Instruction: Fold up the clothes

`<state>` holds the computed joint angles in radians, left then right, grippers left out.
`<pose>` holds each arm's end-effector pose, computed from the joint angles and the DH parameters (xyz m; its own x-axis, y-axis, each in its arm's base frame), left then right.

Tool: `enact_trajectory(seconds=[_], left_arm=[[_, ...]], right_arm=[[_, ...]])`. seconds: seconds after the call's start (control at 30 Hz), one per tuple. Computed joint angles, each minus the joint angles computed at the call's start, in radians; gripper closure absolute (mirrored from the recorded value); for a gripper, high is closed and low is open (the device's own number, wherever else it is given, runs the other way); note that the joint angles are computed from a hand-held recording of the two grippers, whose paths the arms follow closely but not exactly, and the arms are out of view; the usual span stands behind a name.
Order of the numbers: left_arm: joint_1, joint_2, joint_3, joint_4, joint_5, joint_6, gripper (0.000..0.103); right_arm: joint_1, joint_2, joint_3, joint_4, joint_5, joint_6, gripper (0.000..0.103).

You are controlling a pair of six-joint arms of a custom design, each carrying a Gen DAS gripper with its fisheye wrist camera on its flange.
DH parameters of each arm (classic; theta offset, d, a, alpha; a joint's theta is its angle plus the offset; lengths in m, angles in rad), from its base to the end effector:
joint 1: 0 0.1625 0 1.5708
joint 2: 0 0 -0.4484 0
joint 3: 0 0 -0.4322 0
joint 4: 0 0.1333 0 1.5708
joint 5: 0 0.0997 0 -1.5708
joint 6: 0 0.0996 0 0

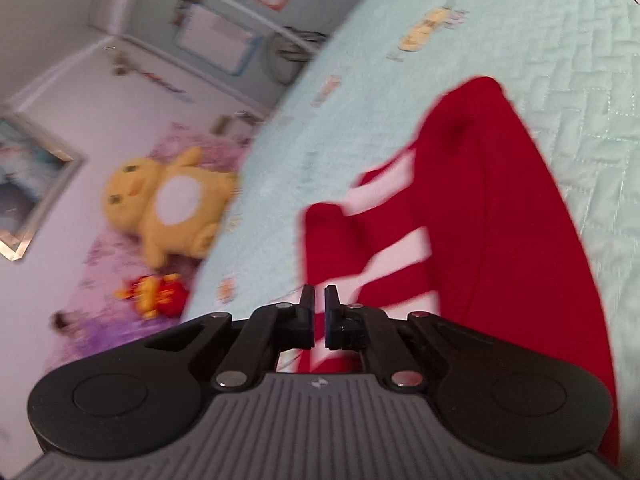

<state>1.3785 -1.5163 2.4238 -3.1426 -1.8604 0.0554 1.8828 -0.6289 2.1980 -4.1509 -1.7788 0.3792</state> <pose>0.0212 -0.4400 0.2560 -0.8973 0.3982 0.1904 0.2005 0.7519 -0.6280 0.2604 -0.4402 0.0268 -0.9753 0.0628 -0.2118 0.2132 0.5190 -0.8278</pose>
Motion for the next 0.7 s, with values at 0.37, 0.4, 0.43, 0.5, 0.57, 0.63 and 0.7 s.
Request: enact_trajectory(seconds=[0.37, 0.4, 0.43, 0.5, 0.57, 0.63, 0.7], left_arm=[[0.003, 0.001, -0.003, 0.003, -0.004, -0.003, 0.064], [0.004, 0.001, -0.004, 0.004, -0.005, -0.003, 0.064], [0.004, 0.001, -0.004, 0.004, -0.006, -0.003, 0.064], [0.006, 0.001, -0.004, 0.004, -0.008, -0.004, 0.064], [0.008, 0.002, -0.005, 0.005, -0.011, -0.006, 0.064], [0.009, 0.003, -0.007, 0.006, -0.015, -0.008, 0.064], [0.009, 0.004, -0.007, 0.005, -0.015, -0.009, 0.064]], right_arm=[[0.039, 0.038, 0.01, -0.024, -0.116, -0.05, 0.097], [0.053, 0.037, 0.013, -0.038, -0.129, -0.05, 0.097], [0.056, 0.038, 0.026, -0.063, -0.101, -0.055, 0.097], [0.058, 0.038, 0.04, -0.082, -0.036, -0.074, 0.096], [0.058, 0.033, 0.024, 0.005, -0.073, -0.101, 0.087], [0.062, 0.038, -0.008, 0.095, -0.151, -0.127, 0.103], [0.046, 0.041, 0.004, 0.048, -0.135, -0.118, 0.103]])
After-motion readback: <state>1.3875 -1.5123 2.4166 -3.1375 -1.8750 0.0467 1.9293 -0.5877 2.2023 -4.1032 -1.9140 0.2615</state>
